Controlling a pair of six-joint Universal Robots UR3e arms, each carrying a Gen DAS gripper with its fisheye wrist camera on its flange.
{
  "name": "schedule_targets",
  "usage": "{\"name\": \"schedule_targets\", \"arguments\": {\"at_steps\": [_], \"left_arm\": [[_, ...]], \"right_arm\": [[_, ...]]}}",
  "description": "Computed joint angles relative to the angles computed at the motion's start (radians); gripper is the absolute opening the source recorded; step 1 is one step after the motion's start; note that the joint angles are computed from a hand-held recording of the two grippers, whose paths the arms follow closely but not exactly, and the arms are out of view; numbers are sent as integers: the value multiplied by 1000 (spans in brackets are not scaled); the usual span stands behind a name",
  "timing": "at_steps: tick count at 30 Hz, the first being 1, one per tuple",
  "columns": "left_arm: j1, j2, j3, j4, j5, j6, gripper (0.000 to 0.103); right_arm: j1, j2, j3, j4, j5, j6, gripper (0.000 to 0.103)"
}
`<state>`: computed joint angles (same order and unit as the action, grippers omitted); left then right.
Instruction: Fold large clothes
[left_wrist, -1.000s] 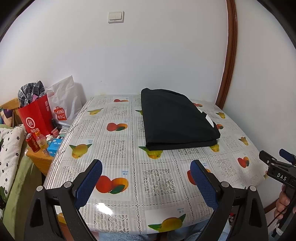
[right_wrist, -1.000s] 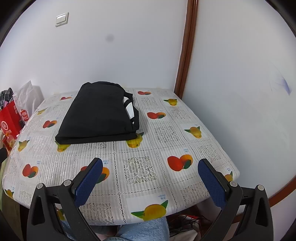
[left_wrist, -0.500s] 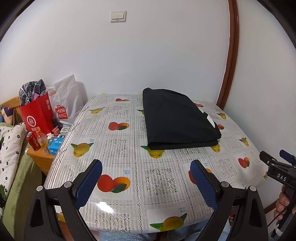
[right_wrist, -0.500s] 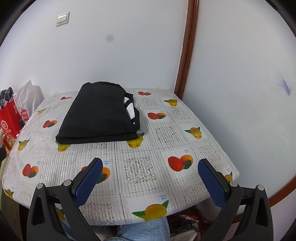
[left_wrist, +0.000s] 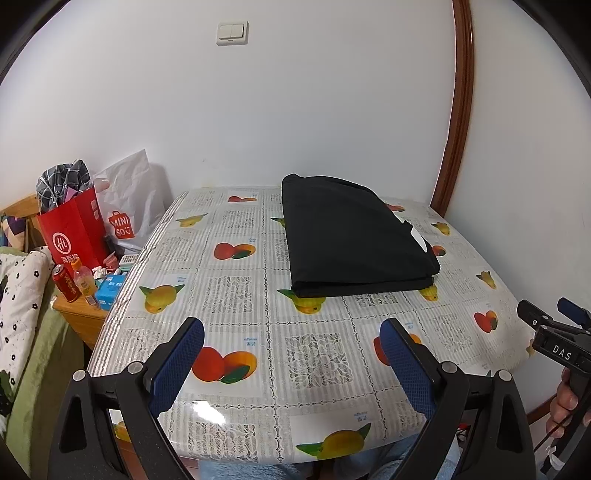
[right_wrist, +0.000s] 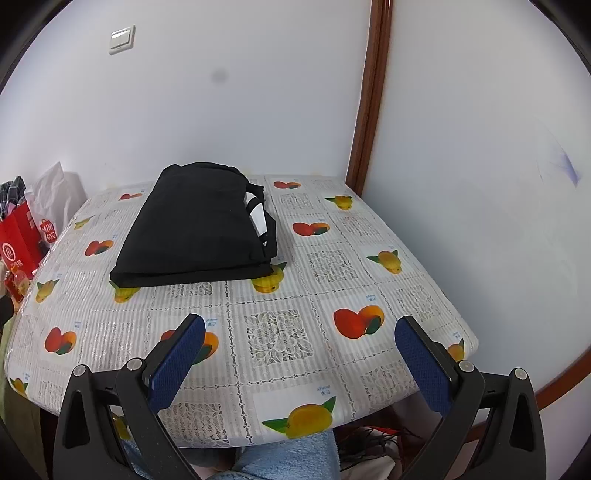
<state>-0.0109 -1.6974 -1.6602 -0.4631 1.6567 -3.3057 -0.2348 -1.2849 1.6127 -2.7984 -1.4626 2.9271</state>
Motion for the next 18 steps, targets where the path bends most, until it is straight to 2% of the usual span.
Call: {"name": "schedule_targets", "arguments": {"at_steps": [18], "left_arm": [[-12, -4, 19, -12, 22, 0, 96]], "right_arm": [[-14, -10, 11, -6, 17, -3, 101]]}}
